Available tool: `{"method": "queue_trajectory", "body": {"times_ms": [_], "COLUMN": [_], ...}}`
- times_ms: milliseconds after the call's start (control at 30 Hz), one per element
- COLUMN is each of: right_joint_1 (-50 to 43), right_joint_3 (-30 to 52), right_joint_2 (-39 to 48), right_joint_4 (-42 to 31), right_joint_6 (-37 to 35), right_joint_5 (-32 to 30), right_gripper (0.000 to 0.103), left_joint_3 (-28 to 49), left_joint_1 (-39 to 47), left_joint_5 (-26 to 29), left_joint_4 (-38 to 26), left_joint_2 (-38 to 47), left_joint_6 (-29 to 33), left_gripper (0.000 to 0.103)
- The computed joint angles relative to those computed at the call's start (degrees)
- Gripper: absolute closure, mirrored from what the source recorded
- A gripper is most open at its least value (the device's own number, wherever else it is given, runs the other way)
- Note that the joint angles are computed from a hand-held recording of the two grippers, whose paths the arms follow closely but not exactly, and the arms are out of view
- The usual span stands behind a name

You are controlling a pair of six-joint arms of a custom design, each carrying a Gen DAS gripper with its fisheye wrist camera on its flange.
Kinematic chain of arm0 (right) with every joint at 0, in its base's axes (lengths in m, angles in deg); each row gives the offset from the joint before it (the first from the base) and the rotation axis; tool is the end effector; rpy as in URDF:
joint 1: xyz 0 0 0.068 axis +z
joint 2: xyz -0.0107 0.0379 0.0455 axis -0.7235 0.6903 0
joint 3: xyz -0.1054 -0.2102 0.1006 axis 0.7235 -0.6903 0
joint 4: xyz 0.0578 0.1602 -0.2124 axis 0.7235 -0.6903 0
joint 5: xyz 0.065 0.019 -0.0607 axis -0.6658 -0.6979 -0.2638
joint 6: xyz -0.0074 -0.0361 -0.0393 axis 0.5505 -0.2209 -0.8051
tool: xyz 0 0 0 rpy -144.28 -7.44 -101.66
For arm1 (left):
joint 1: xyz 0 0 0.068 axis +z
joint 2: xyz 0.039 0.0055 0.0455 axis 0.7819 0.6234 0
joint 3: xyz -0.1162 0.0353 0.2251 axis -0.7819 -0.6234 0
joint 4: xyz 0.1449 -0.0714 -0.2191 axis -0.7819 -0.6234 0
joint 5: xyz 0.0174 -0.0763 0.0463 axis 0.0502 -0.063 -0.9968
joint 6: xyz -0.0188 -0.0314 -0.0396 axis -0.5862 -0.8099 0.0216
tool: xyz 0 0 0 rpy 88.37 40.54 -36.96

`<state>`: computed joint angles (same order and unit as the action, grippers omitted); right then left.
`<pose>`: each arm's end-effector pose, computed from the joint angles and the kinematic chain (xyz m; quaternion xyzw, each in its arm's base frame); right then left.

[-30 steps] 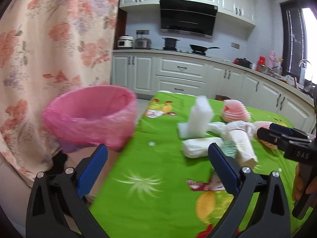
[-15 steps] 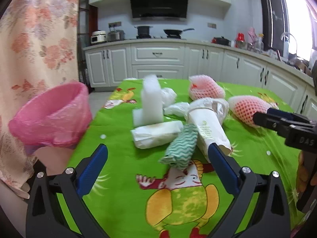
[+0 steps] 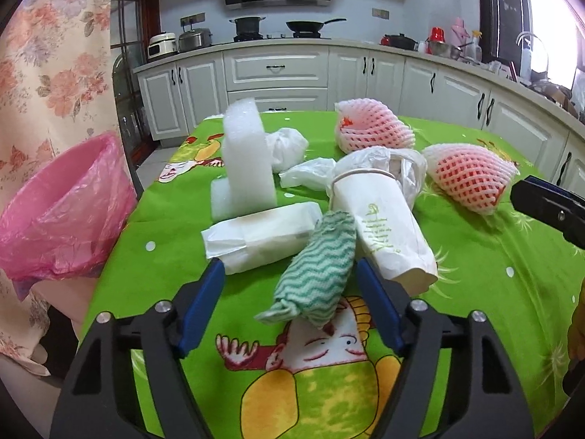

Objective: Collect trash
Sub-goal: 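Grasp the green-white zigzag cloth with the left tool, then grasp the white paper cup with the right tool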

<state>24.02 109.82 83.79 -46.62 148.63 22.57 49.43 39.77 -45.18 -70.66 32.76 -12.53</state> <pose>0.1355 0.2918 0.1319 0.2759 0.8381 -0.0409 0.4689 0.3186 -0.0836 0.1092 0.4221 0.8081 -0.1721 0.3731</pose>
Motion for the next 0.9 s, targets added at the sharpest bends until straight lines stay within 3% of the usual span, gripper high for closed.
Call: {"method": "queue_trajectory", "body": {"times_ms": [100, 167, 267, 667, 900], "right_joint_1": [-0.8, -1.2, -2.0, -7.1, -9.5], "right_joint_3": [0.3, 0.8, 1.7, 8.3, 12.5], "right_joint_2": [0.4, 1.0, 1.9, 8.7, 12.0], "right_joint_4": [3.1, 4.4, 7.1, 19.0, 19.1], "right_joint_6": [-3.5, -5.3, -8.5, -24.5, -28.1], "right_joint_5": [-0.5, -0.8, -1.7, -6.3, -8.0], "right_gripper": [0.025, 0.025, 0.025, 0.025, 0.025], "left_joint_3": [0.8, 1.3, 0.5, -1.3, -0.5], "left_joint_1": [-0.9, -0.4, 1.2, 11.8, 14.4], "left_joint_5": [-1.3, -0.7, 0.9, 10.2, 12.7], "left_joint_4": [-0.9, -1.0, -0.3, 1.1, 1.3], "left_joint_2": [0.7, 1.2, 0.5, -2.3, -2.0], "left_joint_6": [0.1, -0.8, -0.6, -0.5, -0.1], "left_gripper": [0.052, 0.072, 0.08, 0.081, 0.081]}}
